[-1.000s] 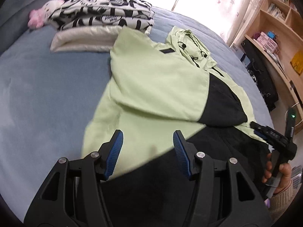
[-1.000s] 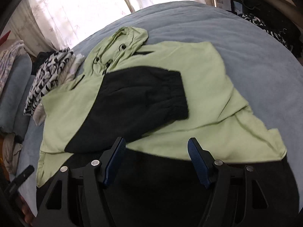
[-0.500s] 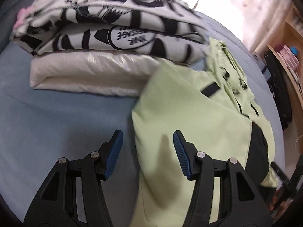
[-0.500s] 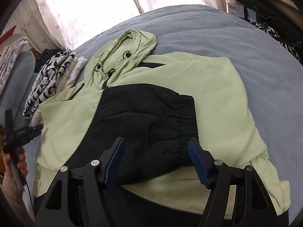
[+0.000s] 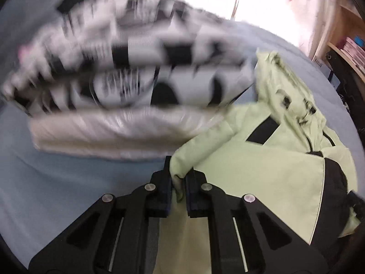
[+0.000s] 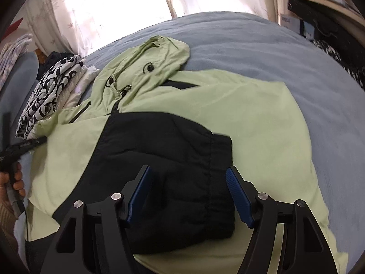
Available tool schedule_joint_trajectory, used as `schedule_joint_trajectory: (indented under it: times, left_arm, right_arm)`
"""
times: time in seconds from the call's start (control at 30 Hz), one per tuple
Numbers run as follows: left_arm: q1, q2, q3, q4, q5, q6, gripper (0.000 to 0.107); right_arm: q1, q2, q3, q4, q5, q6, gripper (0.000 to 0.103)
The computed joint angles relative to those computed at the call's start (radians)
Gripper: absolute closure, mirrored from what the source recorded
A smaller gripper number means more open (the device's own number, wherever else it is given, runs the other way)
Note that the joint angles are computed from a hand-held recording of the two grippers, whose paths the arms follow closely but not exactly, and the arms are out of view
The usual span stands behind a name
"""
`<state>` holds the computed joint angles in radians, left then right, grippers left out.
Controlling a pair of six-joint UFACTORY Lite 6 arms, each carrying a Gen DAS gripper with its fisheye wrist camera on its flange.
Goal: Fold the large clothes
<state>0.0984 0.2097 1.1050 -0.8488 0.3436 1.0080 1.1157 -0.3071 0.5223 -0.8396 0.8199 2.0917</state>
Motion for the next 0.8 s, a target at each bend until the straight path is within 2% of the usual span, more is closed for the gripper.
schedule_joint_trajectory:
  times: [0.1, 0.17, 0.23, 0.33, 0.43, 0.53, 0.67, 0.8]
  left_arm:
    - [-0.025, -0.085, -0.075, -0.168, -0.071, 0.179, 0.101]
    - [-0.062, -0.062, -0.076, -0.125, -0.142, 0.145, 0.101]
    - [-0.089, -0.042, -0.09, -0.024, -0.19, 0.023, 0.101]
    - [-0.09, -0.035, -0.123, -0.086, -0.213, 0.071, 0.1]
    - [-0.068, -0.054, -0.125, -0.021, -0.182, 0.008, 0.098]
    - [-0.012, -0.127, -0.138, 0.084, -0.081, -0.068, 0.096]
    - [0.018, -0.324, -0.218, 0.218, 0.0, -0.165, 0.096]
    - [-0.005, -0.596, -0.36, 0.234, 0.128, -0.149, 0.096]
  right_arm:
    - [-0.098, 0.128, 0.057, -0.031, -0.068, -0.075, 0.034]
    - [-0.167, 0.27, 0.129, -0.034, -0.087, -0.158, 0.035]
    - [-0.197, 0.352, 0.187, -0.056, -0.064, -0.206, 0.034]
    - [-0.251, 0.398, 0.238, -0.044, -0.036, -0.287, 0.034]
    - [-0.293, 0.327, 0.202, -0.01, -0.044, -0.318, 0.035]
    - [-0.265, 0.16, 0.115, 0.008, -0.029, -0.278, 0.035]
    - [-0.136, -0.023, 0.044, 0.038, 0.001, -0.194, 0.035]
    - [0.057, 0.016, 0.111, 0.036, -0.015, -0.067, 0.035]
